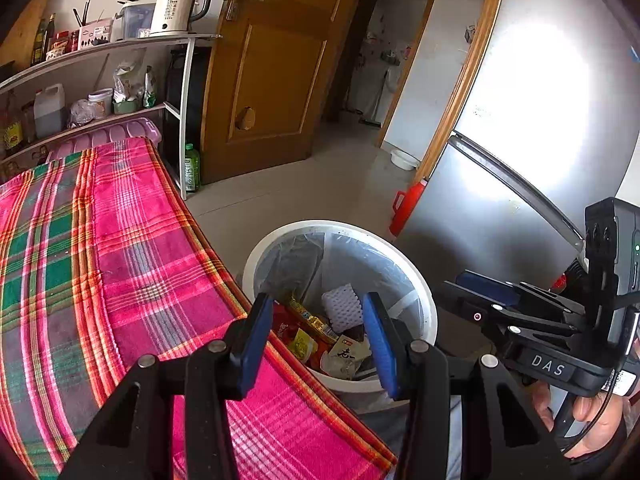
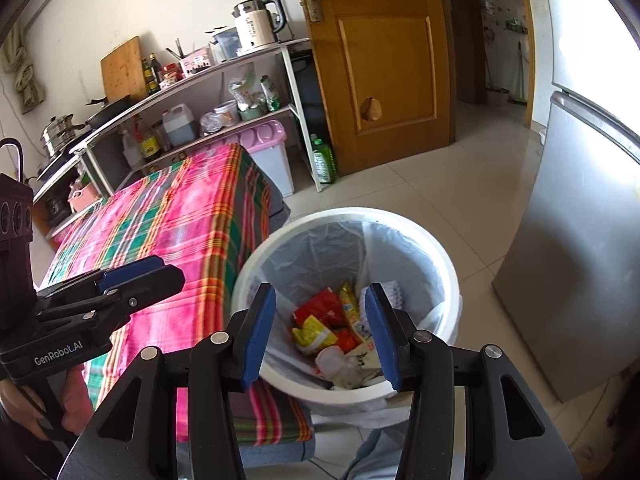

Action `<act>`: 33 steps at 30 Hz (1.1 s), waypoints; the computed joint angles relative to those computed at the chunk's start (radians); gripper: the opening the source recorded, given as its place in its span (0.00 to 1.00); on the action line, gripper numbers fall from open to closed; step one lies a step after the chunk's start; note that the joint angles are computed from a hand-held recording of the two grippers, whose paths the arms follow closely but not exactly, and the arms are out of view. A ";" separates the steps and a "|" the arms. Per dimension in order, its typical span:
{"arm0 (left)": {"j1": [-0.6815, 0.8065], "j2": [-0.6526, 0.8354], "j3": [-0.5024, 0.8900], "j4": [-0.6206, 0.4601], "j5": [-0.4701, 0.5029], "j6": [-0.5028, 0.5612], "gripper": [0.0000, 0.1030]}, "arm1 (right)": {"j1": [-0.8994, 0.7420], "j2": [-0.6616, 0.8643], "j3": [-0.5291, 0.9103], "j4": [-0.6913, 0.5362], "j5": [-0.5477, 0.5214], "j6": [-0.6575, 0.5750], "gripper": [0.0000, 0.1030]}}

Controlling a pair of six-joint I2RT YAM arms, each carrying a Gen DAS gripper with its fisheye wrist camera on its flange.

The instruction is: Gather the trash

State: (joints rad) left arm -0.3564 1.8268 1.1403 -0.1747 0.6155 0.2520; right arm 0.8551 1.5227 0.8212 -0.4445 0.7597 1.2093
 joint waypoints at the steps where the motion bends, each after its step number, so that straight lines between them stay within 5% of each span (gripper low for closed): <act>1: 0.006 -0.013 -0.014 0.005 0.003 0.003 0.47 | 0.015 0.012 0.019 -0.017 0.012 0.008 0.46; 33: 0.255 -0.384 -0.410 0.029 0.121 0.171 0.52 | 0.386 0.327 0.377 -0.530 0.157 0.486 0.47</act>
State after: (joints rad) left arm -0.1012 1.4432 0.7299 -0.1458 0.7363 0.4232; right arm 1.2413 1.8495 1.1978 -0.9740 0.9167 1.6956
